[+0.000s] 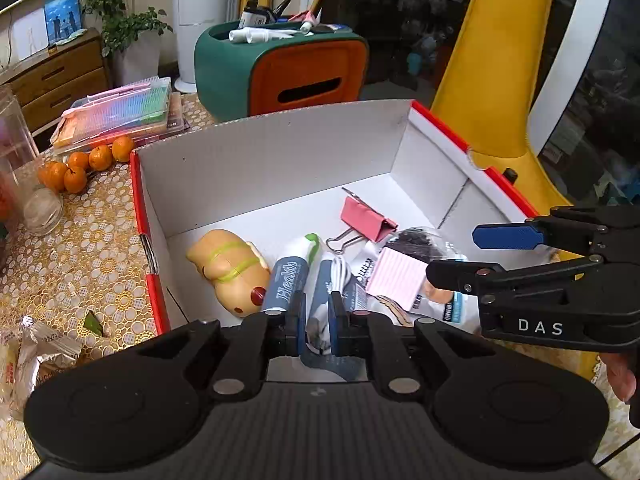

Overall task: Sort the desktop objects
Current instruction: 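Lower the cable and sticky-note pad into the box and open both tools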

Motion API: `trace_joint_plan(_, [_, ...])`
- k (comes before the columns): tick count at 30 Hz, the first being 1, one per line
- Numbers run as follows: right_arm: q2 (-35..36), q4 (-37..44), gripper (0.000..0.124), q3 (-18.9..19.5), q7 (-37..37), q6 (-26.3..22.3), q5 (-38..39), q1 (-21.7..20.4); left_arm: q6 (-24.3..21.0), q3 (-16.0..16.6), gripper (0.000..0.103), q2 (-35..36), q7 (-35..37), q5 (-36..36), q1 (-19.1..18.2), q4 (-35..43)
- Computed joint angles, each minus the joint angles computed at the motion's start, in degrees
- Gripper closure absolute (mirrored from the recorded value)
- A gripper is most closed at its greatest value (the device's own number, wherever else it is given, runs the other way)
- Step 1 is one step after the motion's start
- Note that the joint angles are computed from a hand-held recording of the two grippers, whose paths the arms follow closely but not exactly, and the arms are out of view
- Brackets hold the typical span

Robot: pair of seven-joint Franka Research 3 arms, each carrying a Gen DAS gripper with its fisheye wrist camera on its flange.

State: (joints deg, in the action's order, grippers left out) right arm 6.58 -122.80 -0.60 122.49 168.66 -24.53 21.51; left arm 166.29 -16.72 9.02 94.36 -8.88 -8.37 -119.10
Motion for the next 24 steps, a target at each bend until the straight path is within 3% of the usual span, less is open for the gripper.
trace_joint_plan(5, [-1.94,-1.85,0.059,0.03,0.96,1.71,-1.76,-0.04,2.63,-0.04,0.093,-2.52,-0.36,-0.59,-0.3,-3.01])
trace_joint_plan(12, [-4.69,-3.99,0.059,1.7,4.55,3.21,-5.69,-1.48,4.82,0.31,0.093,-6.73,3.75,-5.95,-1.43,-7.0])
trace_joint_plan(24, [-10.21,-8.32,0.054,7.26,14.03,4.97,-15.95,-6.2,5.72,5.33,0.092,-13.18,12.14,-14.83,-6.88,-12.36])
